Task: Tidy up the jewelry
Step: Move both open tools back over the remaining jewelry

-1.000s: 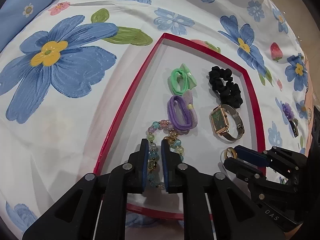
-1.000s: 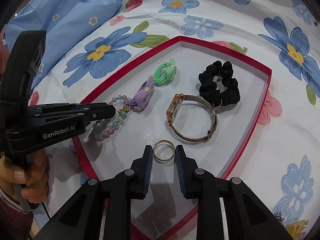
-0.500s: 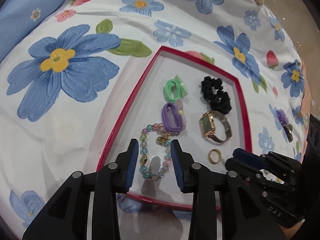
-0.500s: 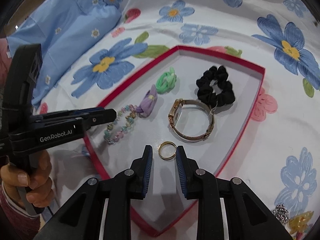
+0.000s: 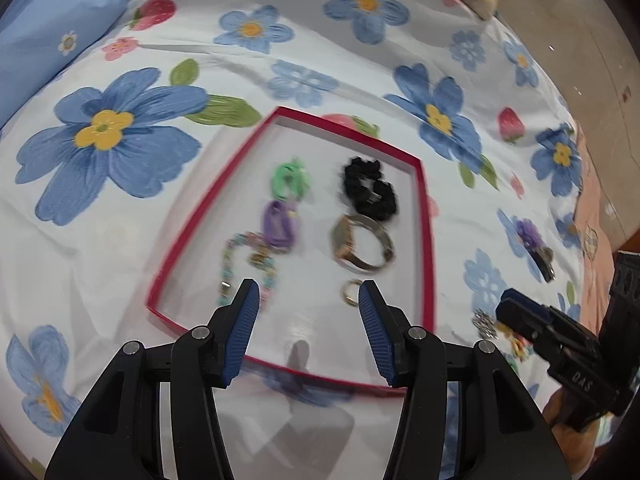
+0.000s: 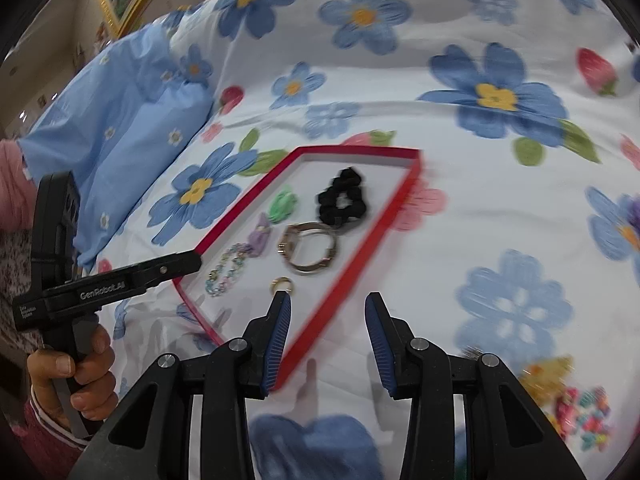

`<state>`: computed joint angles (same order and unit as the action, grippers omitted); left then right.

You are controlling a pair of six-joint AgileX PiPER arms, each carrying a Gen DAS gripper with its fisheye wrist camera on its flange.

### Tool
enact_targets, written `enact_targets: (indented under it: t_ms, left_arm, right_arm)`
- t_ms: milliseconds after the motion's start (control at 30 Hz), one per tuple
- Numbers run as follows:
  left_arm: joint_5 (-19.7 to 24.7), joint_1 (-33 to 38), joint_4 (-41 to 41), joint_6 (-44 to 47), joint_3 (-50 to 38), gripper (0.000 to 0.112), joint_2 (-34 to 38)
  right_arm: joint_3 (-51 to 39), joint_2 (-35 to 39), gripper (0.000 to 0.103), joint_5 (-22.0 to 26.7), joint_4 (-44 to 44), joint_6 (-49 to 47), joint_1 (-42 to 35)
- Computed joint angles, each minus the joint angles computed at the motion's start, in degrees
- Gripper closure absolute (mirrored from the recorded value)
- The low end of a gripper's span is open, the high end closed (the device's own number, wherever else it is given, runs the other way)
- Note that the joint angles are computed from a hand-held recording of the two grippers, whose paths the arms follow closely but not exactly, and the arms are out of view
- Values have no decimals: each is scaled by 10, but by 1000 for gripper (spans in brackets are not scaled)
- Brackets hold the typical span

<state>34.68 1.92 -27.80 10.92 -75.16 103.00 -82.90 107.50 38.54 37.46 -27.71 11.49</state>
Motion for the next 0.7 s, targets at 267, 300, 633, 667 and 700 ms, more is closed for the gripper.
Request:
enact_targets:
  t_ms: [267, 300, 633, 667, 700]
  left_arm:
    - [5, -62, 17, -18, 3, 59, -17]
    - [6, -68, 19, -18, 1, 59, -18]
    - [12, -140, 48, -46, -21, 57, -9]
    - [13, -147, 53, -50, -25, 57, -6]
    - [15, -153, 58, -55, -29, 57, -3]
  right_arm:
    - [92, -67, 60, -19, 34, -44, -72]
    - [103, -75, 60, -20, 36, -49, -82]
    - [194, -138, 58, -19, 62, -106, -197]
    - [198, -141, 58, -19, 64, -111, -206]
    - [207, -146, 58, -19, 67, -117, -217]
